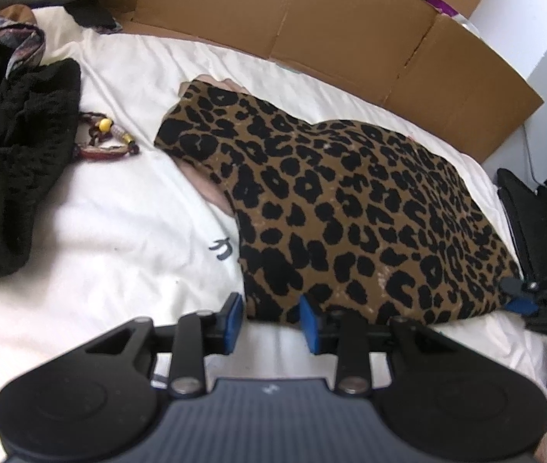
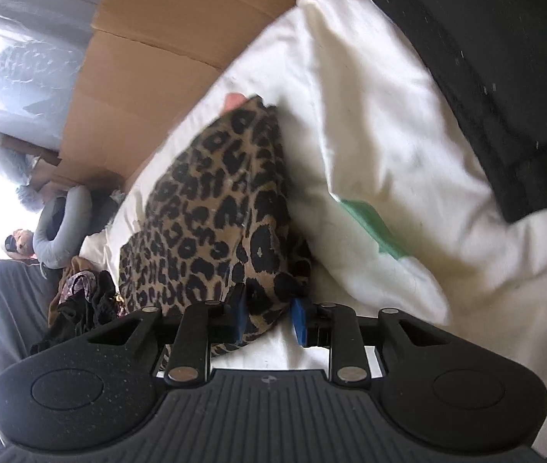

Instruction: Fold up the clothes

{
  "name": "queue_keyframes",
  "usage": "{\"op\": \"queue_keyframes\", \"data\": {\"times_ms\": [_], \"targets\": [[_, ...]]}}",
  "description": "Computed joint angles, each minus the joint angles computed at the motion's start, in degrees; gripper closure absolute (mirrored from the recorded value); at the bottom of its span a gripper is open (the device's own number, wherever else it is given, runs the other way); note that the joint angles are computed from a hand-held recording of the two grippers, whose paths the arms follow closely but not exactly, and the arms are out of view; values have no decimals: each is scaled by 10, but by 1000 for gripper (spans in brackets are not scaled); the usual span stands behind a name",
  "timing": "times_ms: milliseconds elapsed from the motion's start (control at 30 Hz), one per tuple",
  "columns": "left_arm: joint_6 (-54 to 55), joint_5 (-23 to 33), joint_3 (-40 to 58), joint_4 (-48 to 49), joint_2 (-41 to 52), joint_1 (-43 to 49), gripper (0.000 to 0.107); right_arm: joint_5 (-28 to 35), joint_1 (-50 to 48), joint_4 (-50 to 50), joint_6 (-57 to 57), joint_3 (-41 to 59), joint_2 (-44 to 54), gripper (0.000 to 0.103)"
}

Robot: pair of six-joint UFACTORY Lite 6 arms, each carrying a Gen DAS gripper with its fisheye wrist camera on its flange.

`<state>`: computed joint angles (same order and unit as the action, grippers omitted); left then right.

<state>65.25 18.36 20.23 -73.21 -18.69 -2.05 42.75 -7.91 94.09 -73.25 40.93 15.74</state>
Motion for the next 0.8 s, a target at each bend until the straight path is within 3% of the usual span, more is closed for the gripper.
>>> {"op": "queue_keyframes", "data": {"times_ms": [100, 167, 200, 300, 533, 667, 800], "targets": [[33, 8, 0, -30, 9, 9, 71, -1, 6, 5, -8, 8, 11, 76], [70, 7, -2, -63, 16, 10, 70, -6, 12, 3, -8, 14, 11, 80], [90, 8, -3, -82, 19, 11, 70, -5, 12, -1, -8, 16, 8, 87], [144, 17, -5, -138, 30, 17, 68, -6, 12, -10, -7, 20, -1, 91], [192, 54, -15, -204, 38, 38, 69, -25, 21, -17, -1, 32, -3, 92], [129, 74, -6, -158, 43, 57, 97, -28, 21, -17, -5, 32, -3, 92], [57, 102, 7, -98, 43, 85, 101, -25, 20, -26, 1, 32, -12, 92]]}}
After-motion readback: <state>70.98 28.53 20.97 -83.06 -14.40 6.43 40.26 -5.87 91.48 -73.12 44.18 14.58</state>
